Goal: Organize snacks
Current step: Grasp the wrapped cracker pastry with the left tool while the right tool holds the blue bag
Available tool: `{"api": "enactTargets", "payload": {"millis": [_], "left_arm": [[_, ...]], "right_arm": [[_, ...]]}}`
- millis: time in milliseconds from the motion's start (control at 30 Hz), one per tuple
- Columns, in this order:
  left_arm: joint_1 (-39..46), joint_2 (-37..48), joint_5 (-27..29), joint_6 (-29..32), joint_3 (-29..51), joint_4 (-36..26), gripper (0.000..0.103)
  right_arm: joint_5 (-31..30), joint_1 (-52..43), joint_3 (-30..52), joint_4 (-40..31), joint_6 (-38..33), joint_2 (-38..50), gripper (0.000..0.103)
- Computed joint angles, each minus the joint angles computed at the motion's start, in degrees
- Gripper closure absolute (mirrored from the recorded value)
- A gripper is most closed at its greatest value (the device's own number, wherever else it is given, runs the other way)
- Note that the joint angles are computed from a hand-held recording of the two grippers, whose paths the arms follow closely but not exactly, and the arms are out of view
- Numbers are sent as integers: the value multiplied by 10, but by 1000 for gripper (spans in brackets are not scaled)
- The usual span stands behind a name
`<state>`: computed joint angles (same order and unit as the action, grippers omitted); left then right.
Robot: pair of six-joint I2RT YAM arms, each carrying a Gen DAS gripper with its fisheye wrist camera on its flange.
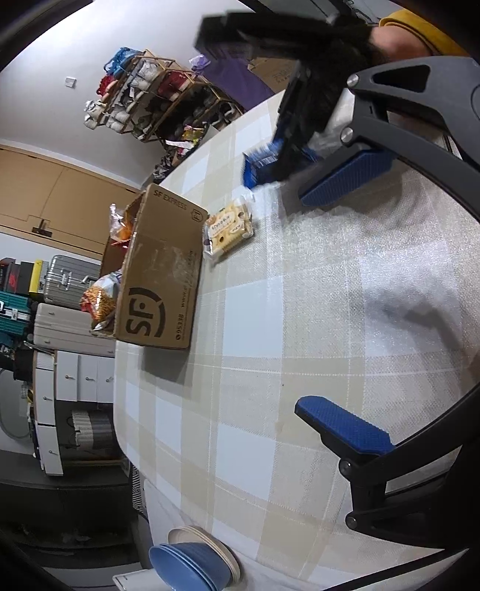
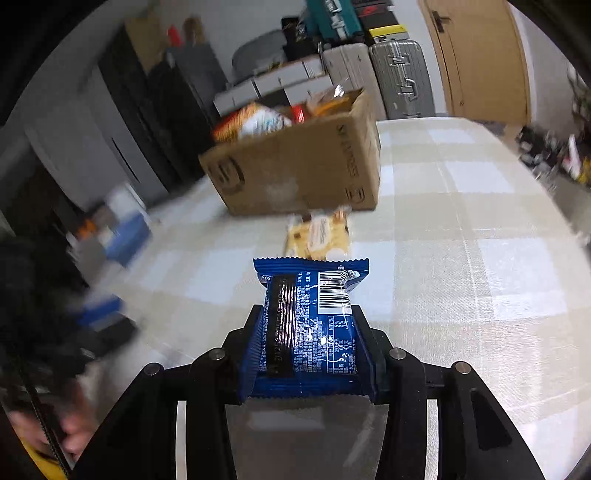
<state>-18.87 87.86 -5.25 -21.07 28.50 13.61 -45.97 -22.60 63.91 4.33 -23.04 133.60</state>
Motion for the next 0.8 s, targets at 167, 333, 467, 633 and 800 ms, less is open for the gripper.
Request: {"api": "enactTargets", "payload": {"millis": [167,333,467,633,800], "left_arm": [[0,61,17,-2,61,-26,1],[-9,152,18,-13,173,-71,1],[-26,246,13,-23,299,-123,1],[-36,355,15,-48,460,-205,1],[-53,431,-32,-54,585,-282,1]], "right_arm": [[-43,-38,3,71,26,2,58],[-51,-62,-27,204,55,-8,58],[-35,-64,-47,259,71,-13,58],[-47,-73,-35,245,80,-10,58],[-50,-76,-62,282,79,-18,58]]}}
